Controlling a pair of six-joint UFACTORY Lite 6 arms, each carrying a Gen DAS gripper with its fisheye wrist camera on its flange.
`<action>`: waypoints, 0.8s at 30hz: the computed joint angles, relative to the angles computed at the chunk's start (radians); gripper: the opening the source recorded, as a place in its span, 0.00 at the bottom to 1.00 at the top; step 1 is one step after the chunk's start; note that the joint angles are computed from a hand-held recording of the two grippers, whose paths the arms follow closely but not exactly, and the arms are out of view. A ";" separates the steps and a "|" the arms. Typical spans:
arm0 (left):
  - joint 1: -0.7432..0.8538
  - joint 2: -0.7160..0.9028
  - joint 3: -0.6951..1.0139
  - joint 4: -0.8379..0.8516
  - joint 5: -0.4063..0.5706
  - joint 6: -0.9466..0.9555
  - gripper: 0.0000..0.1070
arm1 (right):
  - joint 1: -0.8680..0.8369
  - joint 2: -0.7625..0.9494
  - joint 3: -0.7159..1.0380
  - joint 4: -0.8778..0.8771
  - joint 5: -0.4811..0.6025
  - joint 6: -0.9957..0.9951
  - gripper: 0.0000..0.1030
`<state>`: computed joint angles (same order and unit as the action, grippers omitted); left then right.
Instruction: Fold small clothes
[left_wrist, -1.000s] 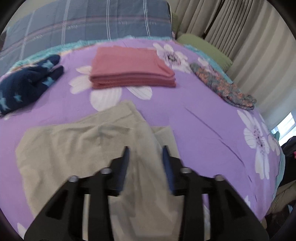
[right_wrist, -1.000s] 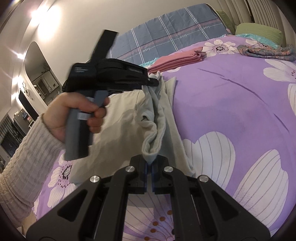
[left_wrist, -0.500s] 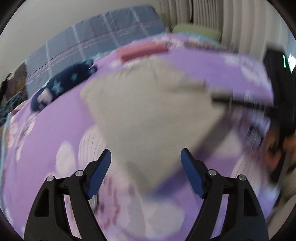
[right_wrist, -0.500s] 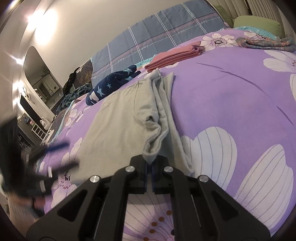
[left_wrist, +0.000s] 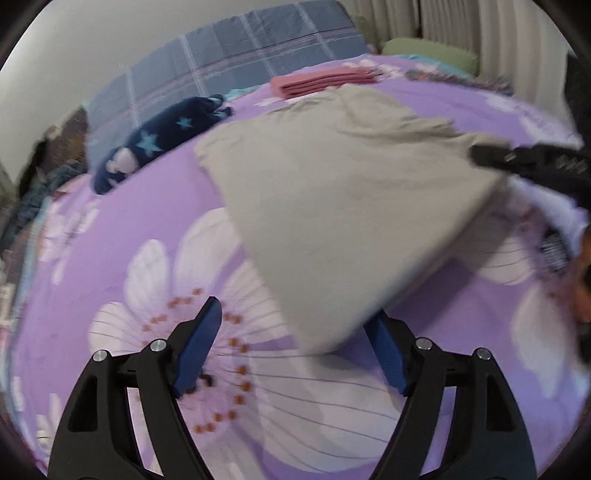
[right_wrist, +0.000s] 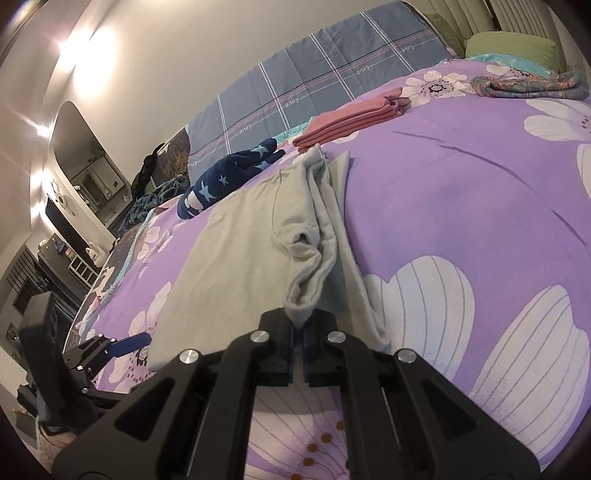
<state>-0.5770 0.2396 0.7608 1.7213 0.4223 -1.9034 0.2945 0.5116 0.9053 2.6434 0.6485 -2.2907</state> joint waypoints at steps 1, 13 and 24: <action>-0.003 -0.003 -0.005 -0.013 0.022 0.001 0.73 | -0.001 0.001 0.000 -0.001 0.003 0.003 0.03; 0.005 -0.047 -0.017 -0.082 -0.011 -0.080 0.73 | -0.003 0.012 0.002 -0.002 0.016 0.013 0.03; -0.059 0.085 0.086 -0.193 0.263 -0.111 0.73 | -0.014 0.025 0.003 -0.023 0.045 0.027 0.03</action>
